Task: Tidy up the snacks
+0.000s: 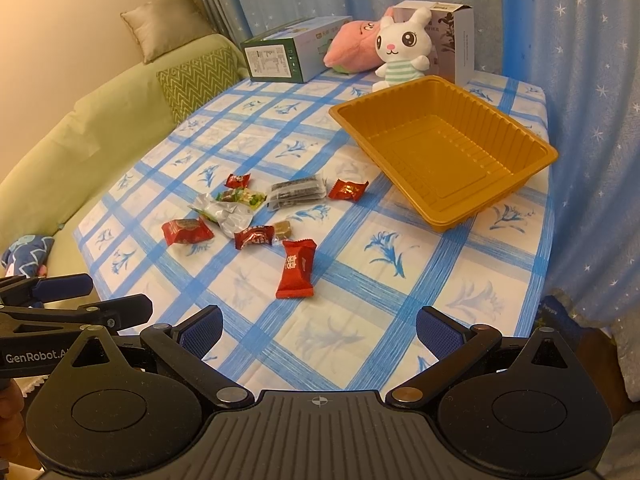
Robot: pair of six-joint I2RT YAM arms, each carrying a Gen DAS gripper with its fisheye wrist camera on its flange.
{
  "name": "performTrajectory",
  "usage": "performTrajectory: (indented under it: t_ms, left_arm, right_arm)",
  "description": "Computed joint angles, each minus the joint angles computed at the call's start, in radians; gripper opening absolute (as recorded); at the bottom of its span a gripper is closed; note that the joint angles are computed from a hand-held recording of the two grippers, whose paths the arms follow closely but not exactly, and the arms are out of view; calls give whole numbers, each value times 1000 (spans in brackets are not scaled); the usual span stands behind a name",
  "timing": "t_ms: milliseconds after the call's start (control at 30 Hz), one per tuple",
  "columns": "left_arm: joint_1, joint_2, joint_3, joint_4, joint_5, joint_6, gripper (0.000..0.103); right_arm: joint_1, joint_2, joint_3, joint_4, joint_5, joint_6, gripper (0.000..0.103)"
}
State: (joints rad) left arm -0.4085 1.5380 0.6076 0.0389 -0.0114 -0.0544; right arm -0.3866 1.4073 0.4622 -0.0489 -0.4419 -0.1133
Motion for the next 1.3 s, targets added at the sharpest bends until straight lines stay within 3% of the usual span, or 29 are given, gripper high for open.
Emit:
performTrajectory:
  t_ms: [1300]
  left_arm:
    - [-19,37,34,3,-10,-15,84]
  right_arm:
    - [3,13,9,14,-1,5,103]
